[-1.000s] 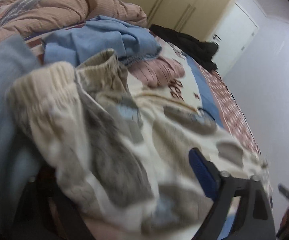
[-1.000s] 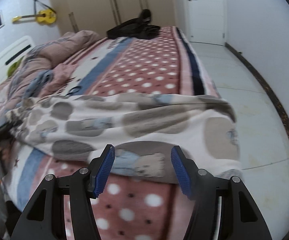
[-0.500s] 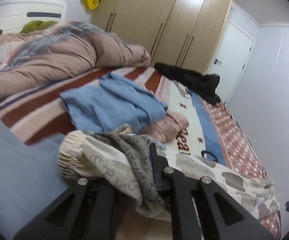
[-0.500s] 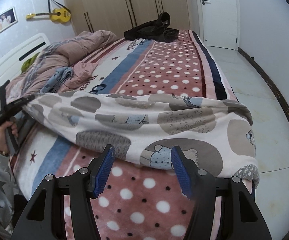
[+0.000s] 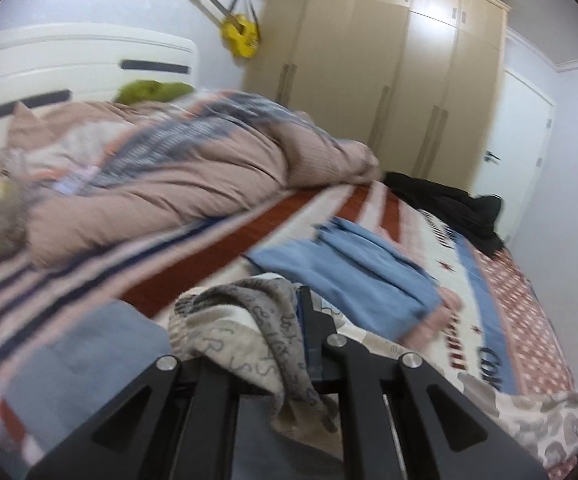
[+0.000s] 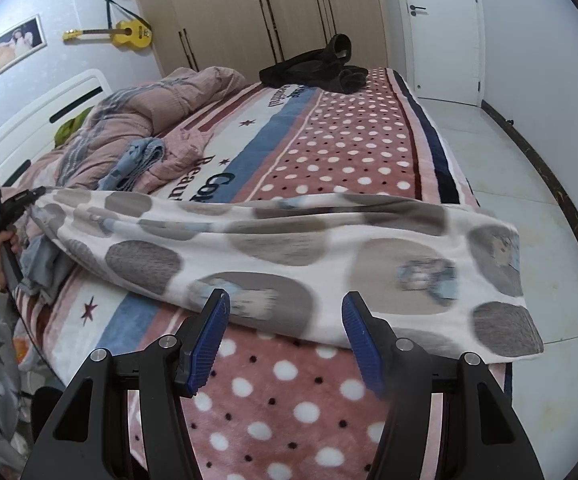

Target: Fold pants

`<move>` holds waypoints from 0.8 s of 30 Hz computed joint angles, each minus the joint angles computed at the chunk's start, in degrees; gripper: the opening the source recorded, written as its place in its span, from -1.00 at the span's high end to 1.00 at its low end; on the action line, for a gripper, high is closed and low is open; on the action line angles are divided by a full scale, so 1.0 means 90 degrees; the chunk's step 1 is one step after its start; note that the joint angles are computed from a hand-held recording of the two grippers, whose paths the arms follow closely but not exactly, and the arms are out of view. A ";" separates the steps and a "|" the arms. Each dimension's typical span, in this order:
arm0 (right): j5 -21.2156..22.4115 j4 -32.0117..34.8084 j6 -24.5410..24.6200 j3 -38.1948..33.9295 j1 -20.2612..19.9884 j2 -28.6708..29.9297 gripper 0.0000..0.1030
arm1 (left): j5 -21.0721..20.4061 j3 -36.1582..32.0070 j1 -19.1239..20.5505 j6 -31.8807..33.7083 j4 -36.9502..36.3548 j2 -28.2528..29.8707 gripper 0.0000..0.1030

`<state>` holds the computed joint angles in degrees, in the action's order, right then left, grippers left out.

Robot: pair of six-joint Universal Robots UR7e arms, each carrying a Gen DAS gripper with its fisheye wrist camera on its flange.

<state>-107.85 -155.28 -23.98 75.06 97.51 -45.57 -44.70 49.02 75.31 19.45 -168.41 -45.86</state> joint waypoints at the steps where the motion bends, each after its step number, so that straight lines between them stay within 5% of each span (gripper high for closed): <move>1: -0.0015 0.0016 0.0007 0.0001 0.0005 0.0012 -0.05 | 0.0054 -0.0044 0.0010 0.0042 0.0003 -0.0020 0.89; 7: 0.0094 0.0017 0.0118 0.0010 0.0003 0.0080 -0.05 | 0.0025 -0.0029 -0.0101 0.0585 0.0053 -0.0109 0.89; 17: 0.0247 -0.0104 0.0116 0.0148 -0.0026 -0.0005 -0.05 | -0.1410 0.0856 -0.0859 0.1043 0.0163 -0.0191 0.90; 24: 0.0450 -0.0185 0.0136 0.0362 -0.0144 -0.0176 -0.05 | -0.1959 0.0931 -0.1245 0.1117 0.0984 0.0532 0.90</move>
